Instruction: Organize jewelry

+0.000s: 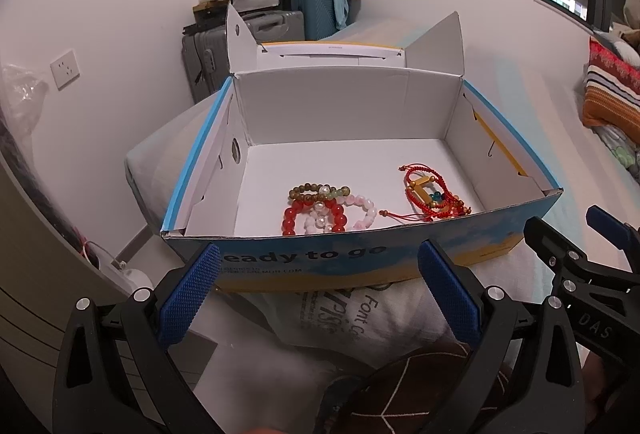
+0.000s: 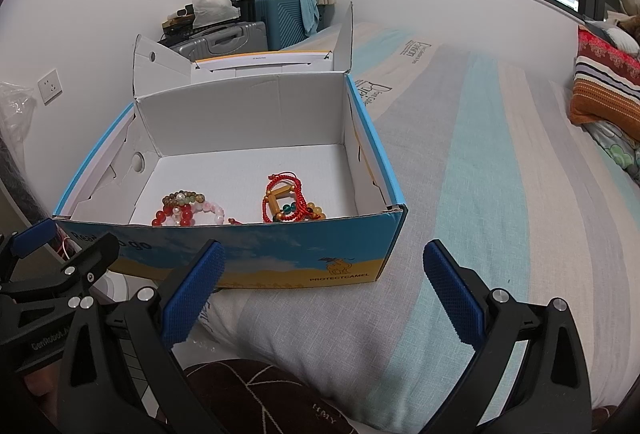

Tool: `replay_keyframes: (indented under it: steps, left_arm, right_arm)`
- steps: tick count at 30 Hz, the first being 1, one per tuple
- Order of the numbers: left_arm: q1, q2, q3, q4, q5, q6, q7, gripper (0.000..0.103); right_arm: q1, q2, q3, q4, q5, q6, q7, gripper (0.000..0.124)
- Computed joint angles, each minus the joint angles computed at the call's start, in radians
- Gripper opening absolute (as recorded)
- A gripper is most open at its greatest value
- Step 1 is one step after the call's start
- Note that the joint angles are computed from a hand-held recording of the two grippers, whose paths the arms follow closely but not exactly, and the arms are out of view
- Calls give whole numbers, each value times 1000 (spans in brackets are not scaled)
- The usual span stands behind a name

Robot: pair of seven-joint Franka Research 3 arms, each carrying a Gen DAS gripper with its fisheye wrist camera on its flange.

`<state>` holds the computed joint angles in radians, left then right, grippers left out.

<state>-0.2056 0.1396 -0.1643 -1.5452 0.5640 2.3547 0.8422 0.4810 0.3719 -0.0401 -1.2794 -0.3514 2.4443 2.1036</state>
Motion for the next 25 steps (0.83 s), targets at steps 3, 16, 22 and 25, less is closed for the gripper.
replay_keyframes:
  steps: [3,16,22,25]
  left_arm:
    - [0,-1,0,-2,-3,3,1,97]
    - [-2,-1,-1,-2,-2,6,8,97]
    - [-3,-2,-2,-3,-7,5,9,97]
    - [-2,-1,-3,-2,-14,5,17,97]
  right_arm:
    - [1,1,0,0,0,-1,2,95]
    - [0,0,0,0,1,-2,0,95]
    - [0,0,0,-1,2,-1,1,95]
    - [1,-2,-1,-4,-1,0,4,95]
